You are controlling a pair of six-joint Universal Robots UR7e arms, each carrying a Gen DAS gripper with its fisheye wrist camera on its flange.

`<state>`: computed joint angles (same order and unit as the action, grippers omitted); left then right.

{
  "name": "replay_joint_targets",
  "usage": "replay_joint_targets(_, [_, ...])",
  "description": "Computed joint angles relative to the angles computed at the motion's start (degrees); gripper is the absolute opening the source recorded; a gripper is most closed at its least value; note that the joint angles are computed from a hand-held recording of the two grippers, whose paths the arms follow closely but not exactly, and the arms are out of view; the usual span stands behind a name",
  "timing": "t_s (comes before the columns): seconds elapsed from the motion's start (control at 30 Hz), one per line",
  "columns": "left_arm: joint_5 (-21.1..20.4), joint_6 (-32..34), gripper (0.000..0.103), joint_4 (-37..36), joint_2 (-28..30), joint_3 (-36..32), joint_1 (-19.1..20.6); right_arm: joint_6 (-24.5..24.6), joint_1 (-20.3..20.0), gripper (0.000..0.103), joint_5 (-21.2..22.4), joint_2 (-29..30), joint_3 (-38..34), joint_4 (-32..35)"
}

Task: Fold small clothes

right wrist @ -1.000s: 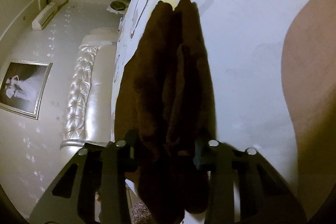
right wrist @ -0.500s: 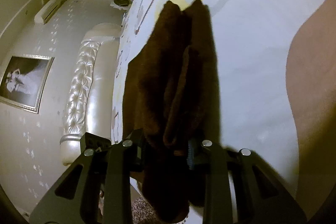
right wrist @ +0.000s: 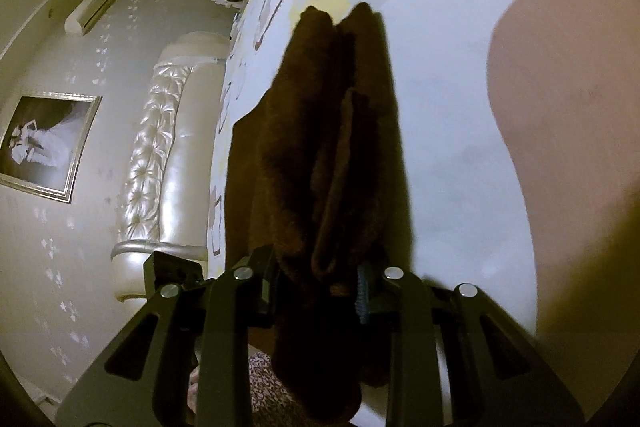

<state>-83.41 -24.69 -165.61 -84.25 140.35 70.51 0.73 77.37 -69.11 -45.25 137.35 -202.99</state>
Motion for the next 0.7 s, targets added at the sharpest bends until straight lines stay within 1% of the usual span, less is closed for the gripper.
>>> replay_joint_targets(0.17, [-0.1,1.1,0.032,0.0,0.5,-0.5,0.6,-0.6,-0.9,0.026,0.7,0.5,0.2,-0.5])
replay_joint_targets(0.37, [0.1,2.0,0.034,-0.6,-0.3,0.8,0.3,-0.7,-1.1,0.026,0.8,0.6,0.1,-0.4])
replay_joint_targets(0.47, [0.4,2.8,0.036,-1.1,-0.6,1.5,-0.3,0.0,-0.7,0.027,0.9,0.4,-0.2,-0.1])
replay_joint_targets(0.57, [0.4,4.1,0.040,-1.1,-0.5,1.5,-0.2,0.2,-1.0,0.027,1.3,0.3,-0.2,0.0])
replay_joint_targets(0.7, [0.3,5.0,0.042,-1.6,-0.5,1.7,-0.1,0.1,-1.3,0.028,1.8,0.4,0.1,-0.4])
